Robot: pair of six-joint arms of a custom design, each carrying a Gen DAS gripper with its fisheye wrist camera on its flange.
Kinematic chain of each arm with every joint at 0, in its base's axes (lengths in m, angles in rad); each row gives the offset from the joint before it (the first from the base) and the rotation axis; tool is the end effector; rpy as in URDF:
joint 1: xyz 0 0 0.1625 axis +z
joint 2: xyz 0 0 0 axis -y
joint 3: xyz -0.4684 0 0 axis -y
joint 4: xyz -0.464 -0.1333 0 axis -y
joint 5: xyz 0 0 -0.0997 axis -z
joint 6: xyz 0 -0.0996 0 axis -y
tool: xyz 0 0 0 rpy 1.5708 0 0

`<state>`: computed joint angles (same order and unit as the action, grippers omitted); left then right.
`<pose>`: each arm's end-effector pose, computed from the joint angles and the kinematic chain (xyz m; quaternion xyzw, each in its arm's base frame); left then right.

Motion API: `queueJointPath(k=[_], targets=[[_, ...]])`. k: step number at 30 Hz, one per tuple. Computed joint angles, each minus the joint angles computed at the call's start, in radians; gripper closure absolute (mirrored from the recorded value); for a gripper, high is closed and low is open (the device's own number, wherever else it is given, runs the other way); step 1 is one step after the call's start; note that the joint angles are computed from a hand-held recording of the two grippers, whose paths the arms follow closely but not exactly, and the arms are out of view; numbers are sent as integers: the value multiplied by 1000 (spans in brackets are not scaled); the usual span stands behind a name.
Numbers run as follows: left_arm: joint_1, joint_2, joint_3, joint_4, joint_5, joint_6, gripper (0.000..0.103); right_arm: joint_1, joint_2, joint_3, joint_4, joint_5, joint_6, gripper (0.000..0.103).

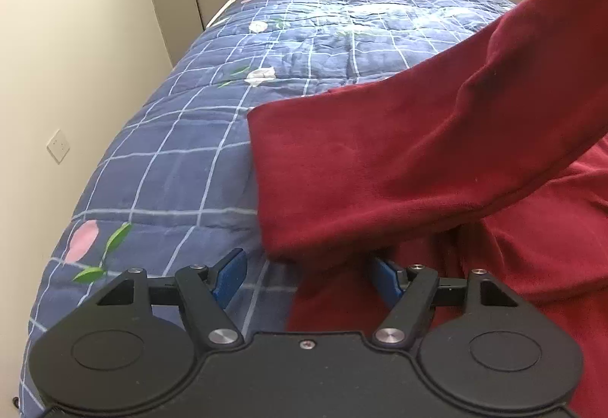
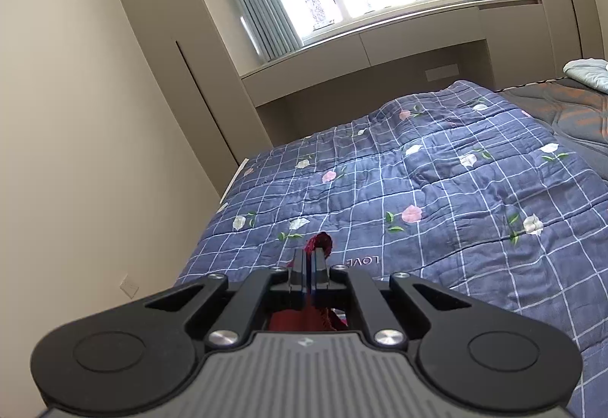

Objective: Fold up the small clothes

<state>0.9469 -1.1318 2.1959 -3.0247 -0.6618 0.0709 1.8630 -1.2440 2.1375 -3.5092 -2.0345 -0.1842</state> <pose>-0.1434 -0.5618 0.1621 0.2202 0.8578 -0.2850 0.3668 0.2487 -0.5186 0.2860 0.0876 -0.8466 0.4957 0.1726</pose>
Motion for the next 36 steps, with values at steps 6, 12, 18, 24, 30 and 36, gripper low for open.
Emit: queueJointPath(k=[6, 12, 18, 24, 30, 36], targets=[[-5, -7, 15, -118, 16, -7, 68, -22, -13, 35, 54, 4, 61, 100], [28, -53, 16, -100, 78, -167, 85, -81, 7, 90, 136, -19, 136, 100], [43, -82, 21, -38, 63, -216, 86, -132, 24, 141, 176, -77, 171, 100], [36, -115, 47, 22, 54, -236, 70, -139, 25, 182, 157, -123, 152, 99], [13, -180, 74, 119, 45, -318, 39, -114, 35, 175, 84, -124, 82, 100], [-46, -234, 128, 68, 71, -340, 25, -69, 72, 131, -62, -144, -149, 100]])
